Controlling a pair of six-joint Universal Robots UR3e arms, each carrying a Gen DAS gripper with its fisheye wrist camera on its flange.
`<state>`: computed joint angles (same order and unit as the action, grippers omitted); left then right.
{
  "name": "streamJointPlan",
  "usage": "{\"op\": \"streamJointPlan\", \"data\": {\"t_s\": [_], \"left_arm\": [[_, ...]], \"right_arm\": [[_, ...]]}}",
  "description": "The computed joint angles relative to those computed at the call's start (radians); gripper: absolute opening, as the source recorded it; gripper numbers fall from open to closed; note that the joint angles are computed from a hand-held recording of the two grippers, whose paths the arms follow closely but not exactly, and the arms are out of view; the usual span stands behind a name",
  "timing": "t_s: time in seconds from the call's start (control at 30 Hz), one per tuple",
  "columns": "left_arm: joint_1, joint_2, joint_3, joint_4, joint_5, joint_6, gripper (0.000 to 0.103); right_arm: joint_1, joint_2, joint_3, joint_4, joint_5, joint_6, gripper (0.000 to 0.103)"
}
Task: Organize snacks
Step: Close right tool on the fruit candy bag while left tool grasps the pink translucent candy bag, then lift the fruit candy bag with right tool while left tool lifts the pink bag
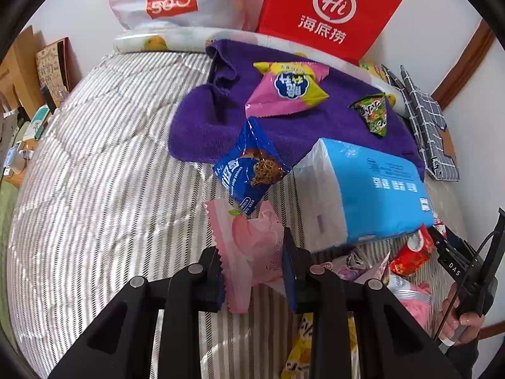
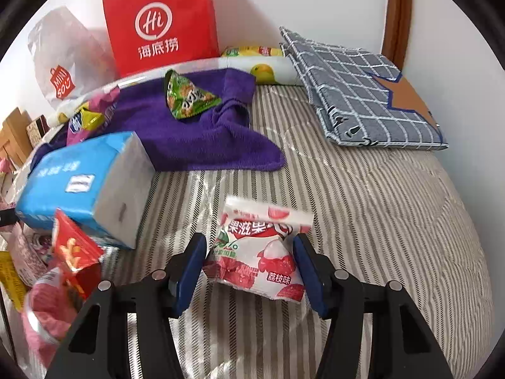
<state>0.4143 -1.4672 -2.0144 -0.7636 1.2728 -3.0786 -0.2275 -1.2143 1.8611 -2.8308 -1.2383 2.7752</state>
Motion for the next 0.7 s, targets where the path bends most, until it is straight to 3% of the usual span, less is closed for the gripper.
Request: {"op": "streamJointPlan", "data": {"t_s": [0.03,0.07,0.13,0.27,0.6,0.7], "left_arm": [[0.005,0.019,-0.005,-0.01,-0.005,0.001,0.028],[0.01,0.029,-0.006,-0.018,-0.01,0.003,0.028],[0.018,0.057,-0.012,-0.036,-0.019,0.008,0.028],[0.025,0.112,-0.026,-0.063,-0.024,0.01,0.027],[0.034,0.224,-0.026,-0.156,-0.051,0.013,0.027],[0.023,0.231,-0.022,-0.164,-0.049,0.006,0.027]], "right_arm": [[-0.007,-0.02,0.012,0.004,0.007,0.002,0.053],[-0.017,-0.045,0.025,0.019,0.019,0.002,0.044],[-0.027,-0.077,0.031,0.066,0.027,-0.001,0.044],[-0.028,-0.105,0.081,0.046,-0.01,-0.016,0.03],[-0.111,-0.216,0.164,0.145,0.063,-0.08,0.028],[-0.116,-0.2,0.135,0.182,0.078,-0.064,0.037]]}}
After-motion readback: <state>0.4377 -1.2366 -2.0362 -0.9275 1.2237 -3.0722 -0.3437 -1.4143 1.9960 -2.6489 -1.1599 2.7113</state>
